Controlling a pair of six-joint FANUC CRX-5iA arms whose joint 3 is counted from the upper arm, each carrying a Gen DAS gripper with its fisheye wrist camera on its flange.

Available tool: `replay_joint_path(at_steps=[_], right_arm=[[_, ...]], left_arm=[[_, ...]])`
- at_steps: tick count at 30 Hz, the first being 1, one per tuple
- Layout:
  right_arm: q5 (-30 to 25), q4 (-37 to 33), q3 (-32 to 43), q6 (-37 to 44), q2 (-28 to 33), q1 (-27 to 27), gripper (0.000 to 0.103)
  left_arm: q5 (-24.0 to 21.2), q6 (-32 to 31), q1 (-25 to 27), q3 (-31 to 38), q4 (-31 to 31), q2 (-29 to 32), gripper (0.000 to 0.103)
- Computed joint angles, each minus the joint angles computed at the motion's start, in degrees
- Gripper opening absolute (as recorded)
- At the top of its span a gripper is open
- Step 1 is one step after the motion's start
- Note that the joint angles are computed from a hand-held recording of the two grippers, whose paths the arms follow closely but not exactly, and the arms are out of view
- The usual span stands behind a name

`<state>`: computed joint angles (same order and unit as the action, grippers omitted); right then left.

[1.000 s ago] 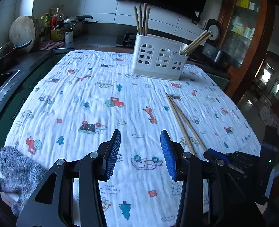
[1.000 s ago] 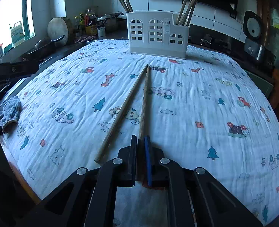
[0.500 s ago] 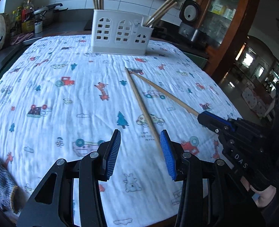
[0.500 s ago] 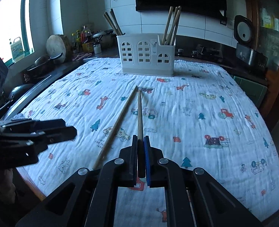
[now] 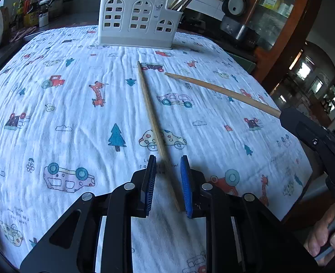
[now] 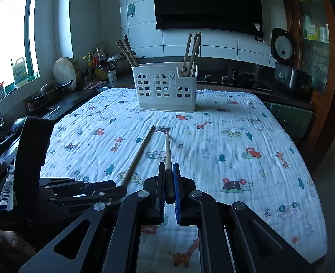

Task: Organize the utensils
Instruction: 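Close the left gripper on a chopstick while the right gripper grasps the last one, then lift both held chopsticks and drop them into the white caddy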

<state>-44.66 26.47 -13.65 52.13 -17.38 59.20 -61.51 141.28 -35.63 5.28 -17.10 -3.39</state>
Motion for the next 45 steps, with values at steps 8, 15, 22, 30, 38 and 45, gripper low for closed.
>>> replay_joint_path(at_steps=[8,15,22,30,38,45], right_arm=[[0.26,-0.58,-0.11,0.36,-0.26,-0.62,0.007],[0.45,-1.18,0.94,1.71,-0.2,-0.98,0.007],[0.7,-1.42,4.7,5.04,1.17,-1.72,0.007],[-2.66,-9.25,17.67,18.42,7.12,-3.9,0.007],[-11.41,-17.34,36.52,30.69,16.91,-7.27,0.007],[-19.86,-20.31,56.18,35.37,27.44,-10.13,0.007]], left_arm=[[-7.36,1.59,-3.58,5.82,-6.1,3.85,0.013],[-7.69,0.27,-3.09,5.25,-6.71,0.7,0.006],[-10.21,-2.46,-4.66,8.96,-13.51,-2.92,0.006],[-7.61,-10.24,-0.45,13.25,-12.26,-3.74,0.006],[-4.5,-20.75,8.09,17.02,-2.95,-2.19,0.005],[-3.73,-26.55,11.87,26.88,-2.45,1.22,0.005]])
